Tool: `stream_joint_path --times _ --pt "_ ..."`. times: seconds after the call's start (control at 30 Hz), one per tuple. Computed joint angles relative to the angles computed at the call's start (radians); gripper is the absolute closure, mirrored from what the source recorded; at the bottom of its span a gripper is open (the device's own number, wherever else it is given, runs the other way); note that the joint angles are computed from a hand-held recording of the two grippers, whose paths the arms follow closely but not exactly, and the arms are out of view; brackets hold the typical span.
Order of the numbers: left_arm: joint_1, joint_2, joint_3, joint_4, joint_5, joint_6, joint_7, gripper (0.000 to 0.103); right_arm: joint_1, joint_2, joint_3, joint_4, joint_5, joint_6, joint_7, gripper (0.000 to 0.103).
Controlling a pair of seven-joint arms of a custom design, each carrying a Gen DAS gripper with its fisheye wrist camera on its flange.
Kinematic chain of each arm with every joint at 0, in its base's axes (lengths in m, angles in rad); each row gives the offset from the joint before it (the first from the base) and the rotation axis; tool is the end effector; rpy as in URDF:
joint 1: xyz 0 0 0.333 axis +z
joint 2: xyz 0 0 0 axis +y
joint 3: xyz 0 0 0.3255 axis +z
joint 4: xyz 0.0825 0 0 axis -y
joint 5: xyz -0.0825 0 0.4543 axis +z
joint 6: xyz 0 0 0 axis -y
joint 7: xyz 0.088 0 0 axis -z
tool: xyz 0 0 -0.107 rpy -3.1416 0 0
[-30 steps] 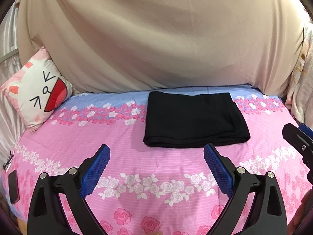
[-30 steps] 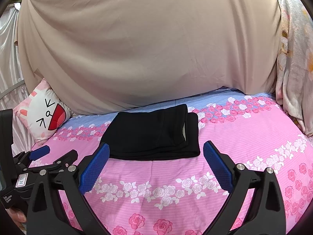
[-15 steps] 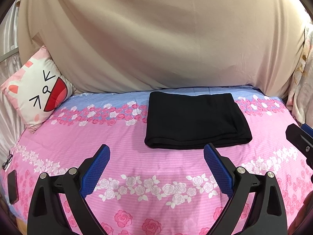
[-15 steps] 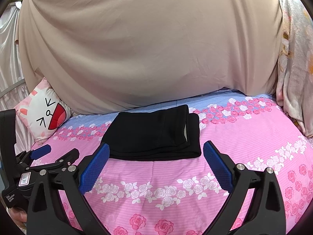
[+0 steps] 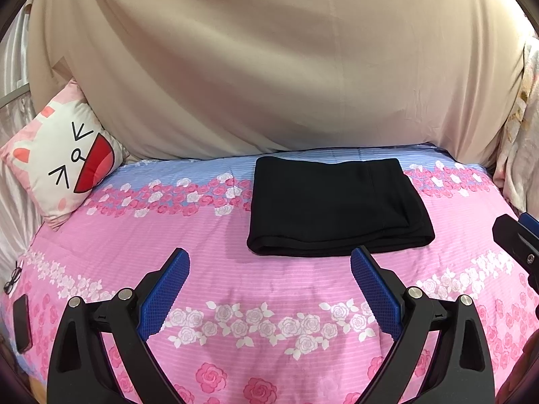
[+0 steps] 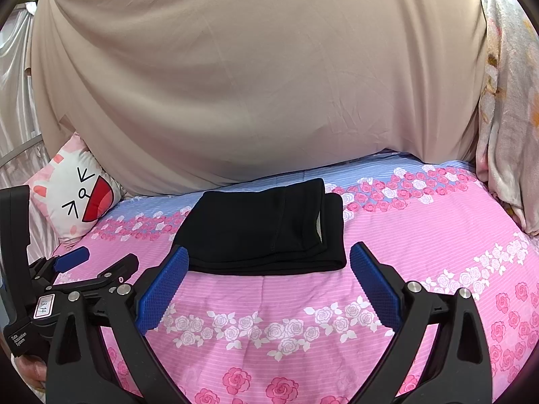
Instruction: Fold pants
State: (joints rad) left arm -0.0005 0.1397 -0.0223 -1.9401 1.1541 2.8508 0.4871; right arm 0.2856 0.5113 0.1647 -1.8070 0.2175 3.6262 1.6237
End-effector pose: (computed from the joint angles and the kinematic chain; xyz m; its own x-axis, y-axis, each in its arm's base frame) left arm 0.6848 -0.0642 0.4514 0.1578 -0.9680 -0.1950 -0.5981 0.0634 -0.7989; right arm 0.6900 0.2810 0.3851 0.2497 -0.9251 -0.2860 -0.3431 0.1916 -0.9195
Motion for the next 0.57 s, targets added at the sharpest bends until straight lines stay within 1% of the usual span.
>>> stream_joint_path --times 0.07,0.17,0.23,0.3,0.37,0.4,0.5,0.57 --pt "-0.005 0.003 0.004 0.003 0.030 0.000 -0.030 0.008 0.001 0.001 -0.002 0.002 0.002 -0.002 -0.001 0.008" --pt "-0.008 0.011 0.000 0.011 0.034 -0.007 -0.019 0.009 -0.002 0.005 0.000 0.003 0.000 -0.003 0.002 0.008" --pt "-0.017 0.012 0.005 0.016 0.081 -0.017 -0.055 0.009 -0.003 0.005 0.000 0.004 -0.003 -0.003 0.002 0.008" --pt "-0.020 0.009 0.003 0.014 0.103 -0.023 -0.062 0.009 0.000 0.004 -0.004 -0.001 0.004 0.000 -0.002 0.008" --pt "-0.025 0.000 0.000 0.009 0.129 -0.051 -0.091 0.009 0.002 -0.001 -0.006 -0.014 0.010 0.008 -0.004 0.008" --pt "-0.024 -0.007 -0.003 0.001 0.132 -0.054 -0.094 0.010 0.004 -0.004 -0.009 -0.020 0.016 0.011 -0.005 0.008" --pt "-0.006 -0.026 -0.012 -0.027 0.083 -0.007 -0.049 0.010 0.004 -0.013 -0.009 -0.039 0.022 0.015 -0.003 0.008" --pt "-0.001 -0.030 -0.017 -0.036 0.057 0.004 -0.024 0.010 0.001 -0.016 -0.008 -0.047 0.020 0.015 0.000 0.008"
